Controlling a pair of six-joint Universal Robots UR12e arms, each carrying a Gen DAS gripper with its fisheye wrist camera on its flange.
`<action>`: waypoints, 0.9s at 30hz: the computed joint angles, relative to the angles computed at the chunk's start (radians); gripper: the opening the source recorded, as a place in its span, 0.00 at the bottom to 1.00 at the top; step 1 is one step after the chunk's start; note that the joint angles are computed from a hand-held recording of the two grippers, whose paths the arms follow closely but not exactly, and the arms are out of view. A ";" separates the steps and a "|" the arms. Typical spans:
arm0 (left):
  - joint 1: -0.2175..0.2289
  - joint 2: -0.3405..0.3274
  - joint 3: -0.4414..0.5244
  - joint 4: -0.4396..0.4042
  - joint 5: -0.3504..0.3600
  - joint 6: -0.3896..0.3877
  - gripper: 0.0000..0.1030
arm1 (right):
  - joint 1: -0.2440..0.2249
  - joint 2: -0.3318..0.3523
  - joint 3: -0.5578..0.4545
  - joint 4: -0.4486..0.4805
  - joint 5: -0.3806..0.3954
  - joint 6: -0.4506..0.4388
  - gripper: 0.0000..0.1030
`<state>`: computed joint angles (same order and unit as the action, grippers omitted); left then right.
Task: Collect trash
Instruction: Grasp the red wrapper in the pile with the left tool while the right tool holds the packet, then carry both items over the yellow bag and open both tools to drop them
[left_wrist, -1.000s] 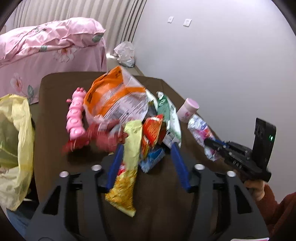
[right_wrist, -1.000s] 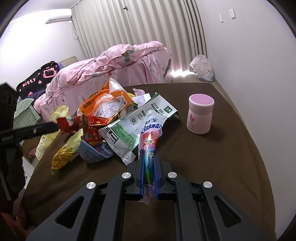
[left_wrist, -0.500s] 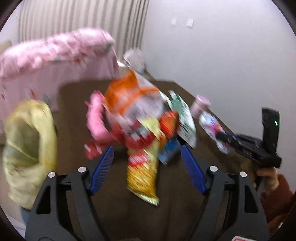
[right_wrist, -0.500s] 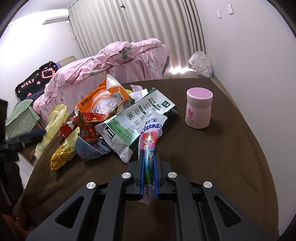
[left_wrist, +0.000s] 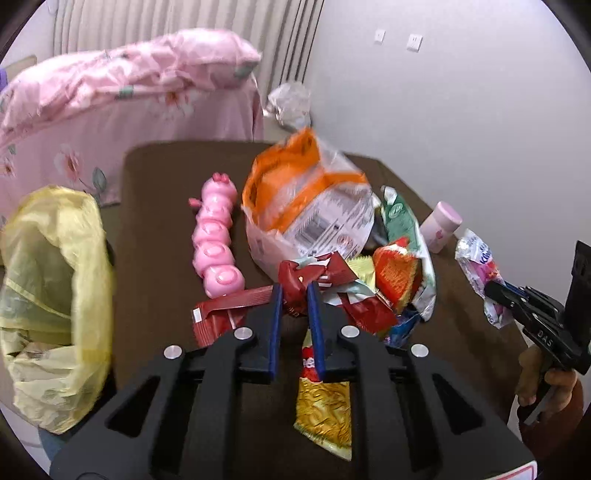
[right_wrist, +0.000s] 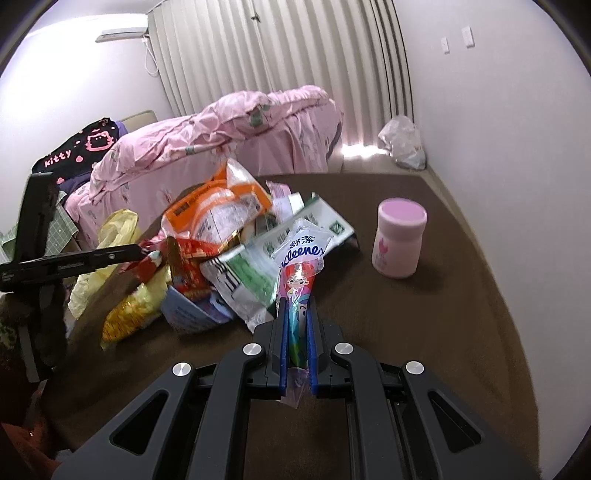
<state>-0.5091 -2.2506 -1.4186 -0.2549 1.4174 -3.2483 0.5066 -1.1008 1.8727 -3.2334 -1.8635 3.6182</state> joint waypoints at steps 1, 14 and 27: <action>0.000 0.010 -0.012 0.021 0.009 0.000 0.13 | 0.002 0.000 -0.008 -0.002 -0.004 -0.015 0.09; 0.031 0.129 -0.155 0.244 0.282 -0.136 0.13 | 0.046 0.054 -0.208 -0.040 0.087 -0.210 0.09; 0.099 0.161 -0.255 0.296 0.455 -0.413 0.13 | 0.070 0.229 -0.554 0.166 0.375 -0.351 0.09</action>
<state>-0.4102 -2.0894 -1.6741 0.0411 1.8729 -3.6612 0.5771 -0.8719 1.3185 -3.0670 -1.4881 3.2668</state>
